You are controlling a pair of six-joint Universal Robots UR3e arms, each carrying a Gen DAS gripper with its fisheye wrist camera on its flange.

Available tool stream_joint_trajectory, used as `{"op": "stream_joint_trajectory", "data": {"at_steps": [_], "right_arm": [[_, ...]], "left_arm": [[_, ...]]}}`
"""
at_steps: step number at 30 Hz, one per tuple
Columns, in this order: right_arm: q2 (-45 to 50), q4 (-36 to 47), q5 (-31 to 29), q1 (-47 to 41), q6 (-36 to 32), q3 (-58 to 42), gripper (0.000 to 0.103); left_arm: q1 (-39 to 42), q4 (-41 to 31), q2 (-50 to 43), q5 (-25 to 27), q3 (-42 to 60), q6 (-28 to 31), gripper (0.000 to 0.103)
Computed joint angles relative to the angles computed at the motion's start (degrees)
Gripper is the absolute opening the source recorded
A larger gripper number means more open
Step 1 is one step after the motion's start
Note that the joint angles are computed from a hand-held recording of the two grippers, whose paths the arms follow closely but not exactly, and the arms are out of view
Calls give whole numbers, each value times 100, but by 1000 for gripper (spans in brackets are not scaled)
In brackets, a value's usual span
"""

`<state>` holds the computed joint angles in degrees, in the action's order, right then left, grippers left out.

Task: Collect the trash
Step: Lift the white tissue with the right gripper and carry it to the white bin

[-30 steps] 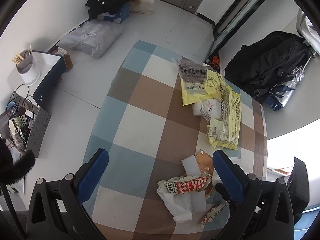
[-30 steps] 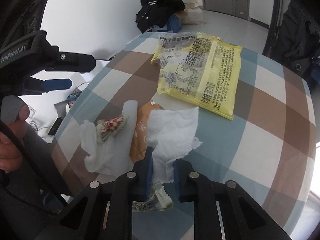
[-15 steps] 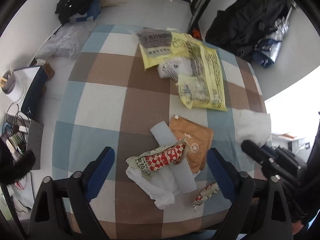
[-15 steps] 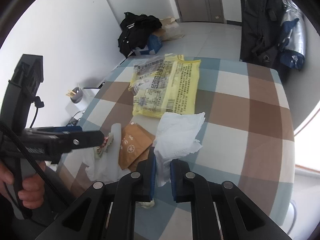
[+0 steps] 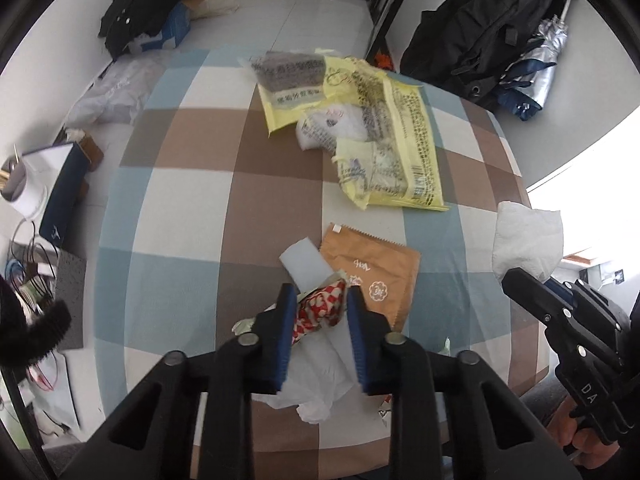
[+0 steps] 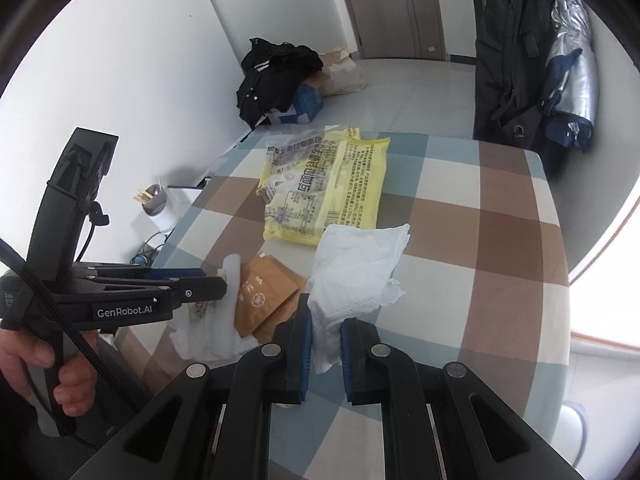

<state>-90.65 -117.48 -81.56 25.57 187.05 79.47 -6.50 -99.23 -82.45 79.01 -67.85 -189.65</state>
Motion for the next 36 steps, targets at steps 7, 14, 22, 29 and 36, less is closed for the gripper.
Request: {"op": "stream_joint_trajectory", "data": {"at_steps": [7, 14, 22, 29, 36], "right_arm": [[-92, -55, -25, 8, 33, 55, 12], [-213, -125, -96, 96, 53, 117, 12], [-471, -246, -27, 130, 194, 254, 12], [-929, -112, 213, 109, 348, 324, 9], [-1611, 340, 302, 149, 455, -172, 7]], "left_arm": [[36, 94, 76, -41, -16, -63, 8], [626, 346, 536, -609, -264, -5, 6], [837, 293, 815, -856, -197, 125, 5], [781, 80, 887, -929, 317, 225, 5], [89, 75, 404, -775, 1405, -92, 5]]}}
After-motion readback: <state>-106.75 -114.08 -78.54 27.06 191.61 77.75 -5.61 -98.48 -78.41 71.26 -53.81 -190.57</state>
